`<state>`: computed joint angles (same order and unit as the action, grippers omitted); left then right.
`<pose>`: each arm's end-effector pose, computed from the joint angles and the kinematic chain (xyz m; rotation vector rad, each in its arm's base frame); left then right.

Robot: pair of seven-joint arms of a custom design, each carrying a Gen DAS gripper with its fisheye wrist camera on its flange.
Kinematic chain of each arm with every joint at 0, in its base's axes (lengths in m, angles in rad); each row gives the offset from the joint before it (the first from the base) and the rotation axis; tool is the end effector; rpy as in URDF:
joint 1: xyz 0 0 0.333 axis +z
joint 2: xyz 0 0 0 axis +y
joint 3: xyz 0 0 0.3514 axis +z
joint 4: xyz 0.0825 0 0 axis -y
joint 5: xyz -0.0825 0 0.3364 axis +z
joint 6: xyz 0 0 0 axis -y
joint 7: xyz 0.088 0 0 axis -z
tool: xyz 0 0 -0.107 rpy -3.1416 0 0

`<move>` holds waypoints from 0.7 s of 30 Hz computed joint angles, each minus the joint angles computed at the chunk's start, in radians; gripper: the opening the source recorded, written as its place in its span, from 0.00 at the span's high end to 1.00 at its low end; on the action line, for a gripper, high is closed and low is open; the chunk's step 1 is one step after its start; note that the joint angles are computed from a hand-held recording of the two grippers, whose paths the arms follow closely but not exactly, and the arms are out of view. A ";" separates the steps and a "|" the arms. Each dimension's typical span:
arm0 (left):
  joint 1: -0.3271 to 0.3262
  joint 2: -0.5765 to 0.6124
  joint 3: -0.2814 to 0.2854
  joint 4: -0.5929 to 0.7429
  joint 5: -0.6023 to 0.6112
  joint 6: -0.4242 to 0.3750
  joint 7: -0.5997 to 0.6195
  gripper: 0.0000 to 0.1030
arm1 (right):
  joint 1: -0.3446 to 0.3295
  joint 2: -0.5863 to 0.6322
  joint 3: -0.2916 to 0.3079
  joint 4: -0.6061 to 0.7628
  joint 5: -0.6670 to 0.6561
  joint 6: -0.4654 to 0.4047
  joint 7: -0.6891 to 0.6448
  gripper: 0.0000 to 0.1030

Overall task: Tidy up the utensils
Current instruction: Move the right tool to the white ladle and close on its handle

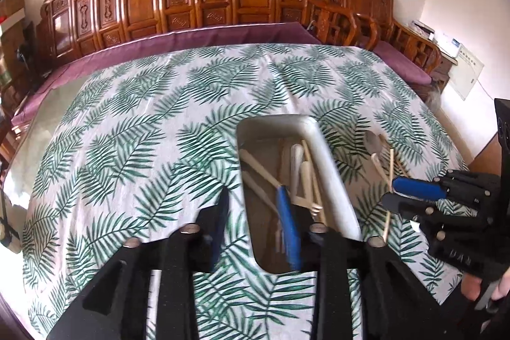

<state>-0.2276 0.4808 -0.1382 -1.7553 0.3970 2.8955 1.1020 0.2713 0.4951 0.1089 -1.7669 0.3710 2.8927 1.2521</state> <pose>0.6360 -0.2500 0.4333 -1.6635 2.0590 -0.7666 0.6464 0.2212 0.4150 -2.0444 1.4482 -0.3159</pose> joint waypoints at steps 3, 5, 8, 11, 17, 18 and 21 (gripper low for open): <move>-0.017 0.004 -0.004 0.007 0.009 0.014 0.001 0.42 | -0.018 -0.028 -0.024 -0.058 -0.009 0.026 -0.012 0.72; -0.024 0.007 -0.011 0.007 0.008 0.025 0.003 0.31 | -0.033 -0.040 -0.043 -0.091 -0.017 0.038 -0.017 0.72; -0.029 0.020 -0.039 0.018 -0.006 0.030 0.025 0.26 | -0.061 -0.049 -0.056 -0.130 -0.020 0.052 -0.022 0.72; -0.027 0.037 -0.077 0.036 -0.030 0.024 0.070 0.21 | -0.099 -0.041 -0.047 -0.143 -0.008 0.044 -0.041 0.72; -0.071 0.075 -0.083 0.087 -0.047 -0.015 0.108 0.18 | -0.148 0.004 -0.011 -0.116 0.022 -0.014 -0.114 0.72; -0.075 0.081 -0.085 0.093 -0.052 -0.020 0.113 0.18 | -0.150 0.014 -0.008 -0.106 0.023 -0.026 -0.126 0.72; -0.084 0.092 -0.090 0.099 -0.065 -0.036 0.124 0.18 | -0.157 0.045 0.000 -0.069 0.028 -0.063 -0.162 0.73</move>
<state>-0.3116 0.5728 -0.2279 -1.6561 0.3325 2.8598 1.2263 0.1142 0.5396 0.1087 -1.8355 0.3993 2.8296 1.0905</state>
